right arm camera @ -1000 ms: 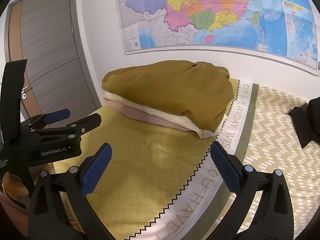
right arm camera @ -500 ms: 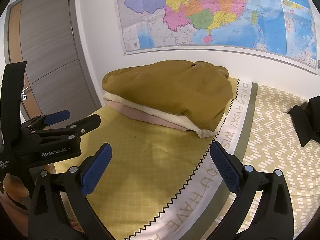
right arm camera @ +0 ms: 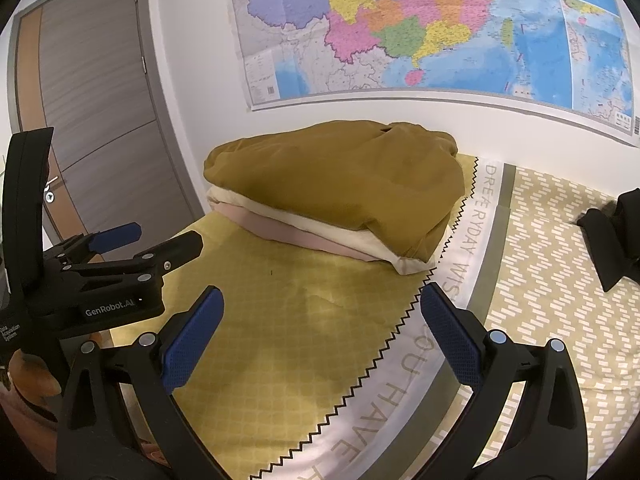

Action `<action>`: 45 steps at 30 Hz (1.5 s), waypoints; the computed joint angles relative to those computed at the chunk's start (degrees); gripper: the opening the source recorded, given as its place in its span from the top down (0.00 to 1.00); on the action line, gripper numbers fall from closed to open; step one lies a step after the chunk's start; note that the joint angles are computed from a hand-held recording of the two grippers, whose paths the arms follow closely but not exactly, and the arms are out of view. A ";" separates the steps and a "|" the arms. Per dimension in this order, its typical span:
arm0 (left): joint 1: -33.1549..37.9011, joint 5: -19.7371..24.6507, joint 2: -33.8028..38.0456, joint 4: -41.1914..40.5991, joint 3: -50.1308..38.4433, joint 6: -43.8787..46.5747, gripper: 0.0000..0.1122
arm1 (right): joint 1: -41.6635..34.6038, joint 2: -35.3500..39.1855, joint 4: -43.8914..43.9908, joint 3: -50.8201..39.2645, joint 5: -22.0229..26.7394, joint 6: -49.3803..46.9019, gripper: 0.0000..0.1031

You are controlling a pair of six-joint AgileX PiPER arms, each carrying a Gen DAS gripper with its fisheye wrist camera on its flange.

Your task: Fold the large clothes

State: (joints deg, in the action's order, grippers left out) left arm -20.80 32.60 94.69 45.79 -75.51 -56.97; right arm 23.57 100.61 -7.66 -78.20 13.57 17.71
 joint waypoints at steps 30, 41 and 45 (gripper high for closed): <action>-0.28 0.19 0.16 -0.14 0.50 0.35 0.14 | -0.05 -0.16 -0.18 0.74 -0.22 1.35 0.06; -0.33 0.26 0.05 0.15 0.66 -0.04 0.14 | -0.06 -0.18 -0.50 0.86 -0.35 1.76 0.06; -0.40 0.22 -0.03 0.20 0.89 -0.10 0.14 | -0.13 -0.32 -0.12 1.14 -0.74 1.29 0.06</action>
